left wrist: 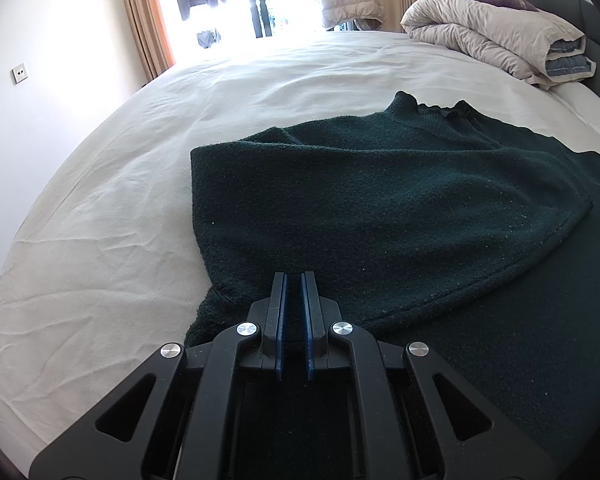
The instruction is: Fold small clothes
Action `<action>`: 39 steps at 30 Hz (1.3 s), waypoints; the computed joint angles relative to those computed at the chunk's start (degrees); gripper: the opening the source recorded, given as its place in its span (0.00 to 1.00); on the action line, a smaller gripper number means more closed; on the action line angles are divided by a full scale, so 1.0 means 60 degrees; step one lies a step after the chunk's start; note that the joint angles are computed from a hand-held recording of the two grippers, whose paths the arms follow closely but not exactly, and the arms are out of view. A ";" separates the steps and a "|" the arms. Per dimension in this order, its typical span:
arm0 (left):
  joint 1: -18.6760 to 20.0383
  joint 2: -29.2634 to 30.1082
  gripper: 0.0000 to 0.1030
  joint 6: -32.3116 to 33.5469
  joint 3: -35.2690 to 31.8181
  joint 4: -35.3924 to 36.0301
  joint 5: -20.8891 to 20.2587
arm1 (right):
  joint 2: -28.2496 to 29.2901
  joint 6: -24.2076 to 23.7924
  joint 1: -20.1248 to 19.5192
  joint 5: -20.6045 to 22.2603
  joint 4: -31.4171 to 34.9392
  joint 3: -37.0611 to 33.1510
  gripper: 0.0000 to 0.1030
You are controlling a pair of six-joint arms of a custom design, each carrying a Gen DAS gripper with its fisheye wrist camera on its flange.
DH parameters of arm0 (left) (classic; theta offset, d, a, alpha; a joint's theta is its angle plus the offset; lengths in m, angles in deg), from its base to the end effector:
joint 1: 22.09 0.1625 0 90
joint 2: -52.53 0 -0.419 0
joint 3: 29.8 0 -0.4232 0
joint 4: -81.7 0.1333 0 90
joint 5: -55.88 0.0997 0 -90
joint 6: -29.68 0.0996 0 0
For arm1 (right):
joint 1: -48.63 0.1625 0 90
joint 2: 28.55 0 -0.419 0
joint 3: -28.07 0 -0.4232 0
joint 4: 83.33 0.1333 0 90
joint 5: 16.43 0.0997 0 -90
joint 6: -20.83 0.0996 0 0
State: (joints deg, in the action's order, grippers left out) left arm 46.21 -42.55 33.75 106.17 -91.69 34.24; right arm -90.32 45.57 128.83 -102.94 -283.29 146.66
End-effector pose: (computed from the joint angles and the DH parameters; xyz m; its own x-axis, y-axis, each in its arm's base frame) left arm 0.0689 -0.4377 0.3431 -0.5540 -0.3974 -0.7315 0.3127 0.7150 -0.6252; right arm 0.0405 -0.5846 0.1976 -0.8581 0.3581 -0.3680 0.5078 0.4858 -0.7114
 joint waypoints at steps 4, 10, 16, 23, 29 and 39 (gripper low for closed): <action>-0.0005 0.0050 0.07 0.0047 -0.0008 -0.0065 0.0041 | 0.0097 0.0201 -0.0192 0.0192 0.0154 -0.0209 0.20; 0.0017 0.0067 0.07 0.0106 -0.0016 -0.0172 -0.0016 | 0.0137 -0.0429 0.0310 -0.0758 0.0320 -0.0351 0.09; 0.0051 0.0082 0.07 0.0146 -0.0042 -0.0258 -0.0098 | 0.0640 -0.2268 0.1930 -0.2269 0.0808 -0.1070 0.09; 0.0131 -0.0075 0.07 0.0078 -0.0053 -0.0271 -0.0409 | 0.2573 -0.4994 0.4503 -0.3426 0.1942 -0.2709 0.08; 0.0065 -0.1379 0.07 -0.1809 -0.0214 0.1559 -0.1785 | 0.4588 -0.7145 0.6220 -0.4161 0.2361 -0.3795 0.08; 0.1089 -0.1641 0.73 -0.3434 -0.1485 0.1688 -0.7536 | 0.6424 -0.9383 0.7419 -0.5353 0.1618 -0.4279 0.08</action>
